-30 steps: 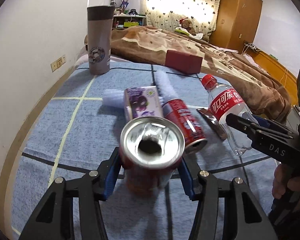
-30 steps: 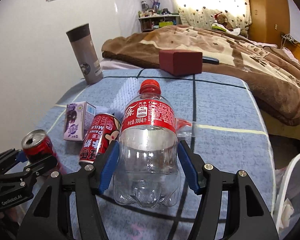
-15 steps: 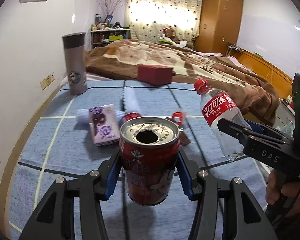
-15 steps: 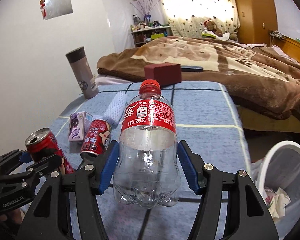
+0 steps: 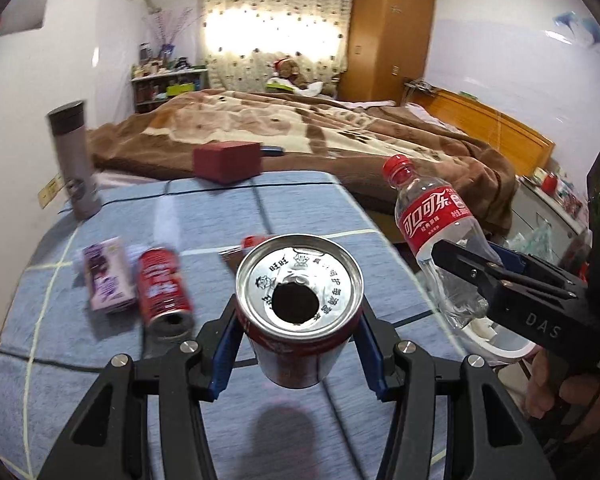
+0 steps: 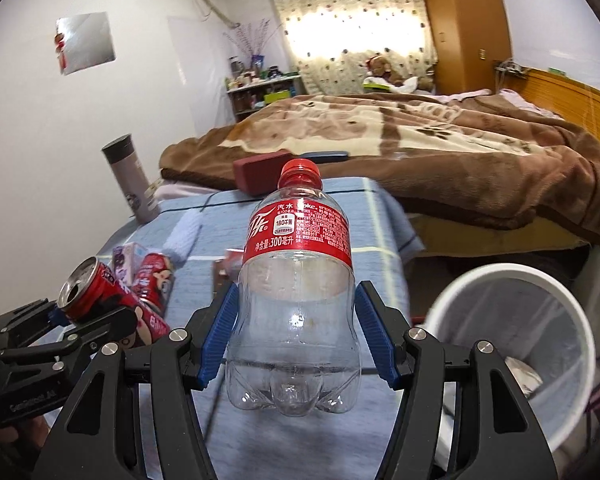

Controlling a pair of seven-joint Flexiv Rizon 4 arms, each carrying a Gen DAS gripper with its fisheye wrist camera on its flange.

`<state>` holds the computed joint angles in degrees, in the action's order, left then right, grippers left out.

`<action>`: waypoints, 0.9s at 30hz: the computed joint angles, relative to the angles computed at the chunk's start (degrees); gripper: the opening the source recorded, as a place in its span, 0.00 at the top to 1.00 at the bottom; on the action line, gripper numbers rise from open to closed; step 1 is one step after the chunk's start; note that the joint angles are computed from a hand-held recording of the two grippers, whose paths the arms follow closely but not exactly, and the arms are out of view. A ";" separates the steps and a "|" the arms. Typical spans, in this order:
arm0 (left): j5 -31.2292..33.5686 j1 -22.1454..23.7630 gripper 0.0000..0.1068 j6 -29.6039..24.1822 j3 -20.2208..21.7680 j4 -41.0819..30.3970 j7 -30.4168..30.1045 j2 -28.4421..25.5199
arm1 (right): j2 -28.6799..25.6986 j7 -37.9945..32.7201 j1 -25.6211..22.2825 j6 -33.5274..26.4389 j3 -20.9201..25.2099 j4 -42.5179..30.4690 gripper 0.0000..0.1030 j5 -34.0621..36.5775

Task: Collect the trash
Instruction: 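Carry the Coca-Cola bottle and red cartoon can over the white bin with both tools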

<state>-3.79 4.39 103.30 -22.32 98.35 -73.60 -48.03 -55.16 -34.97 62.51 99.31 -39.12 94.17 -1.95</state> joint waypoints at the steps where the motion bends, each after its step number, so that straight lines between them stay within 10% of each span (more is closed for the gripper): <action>1: 0.34 0.07 0.49 -0.56 -0.92 -0.55 0.40 -0.41 | 0.13 0.15 0.39 0.39 -0.60 0.89 0.40 0.49; 27: -9.10 -15.96 0.49 -17.62 -1.05 -20.76 13.81 -10.64 | 2.76 4.63 1.39 -2.11 -5.35 14.53 0.40 5.11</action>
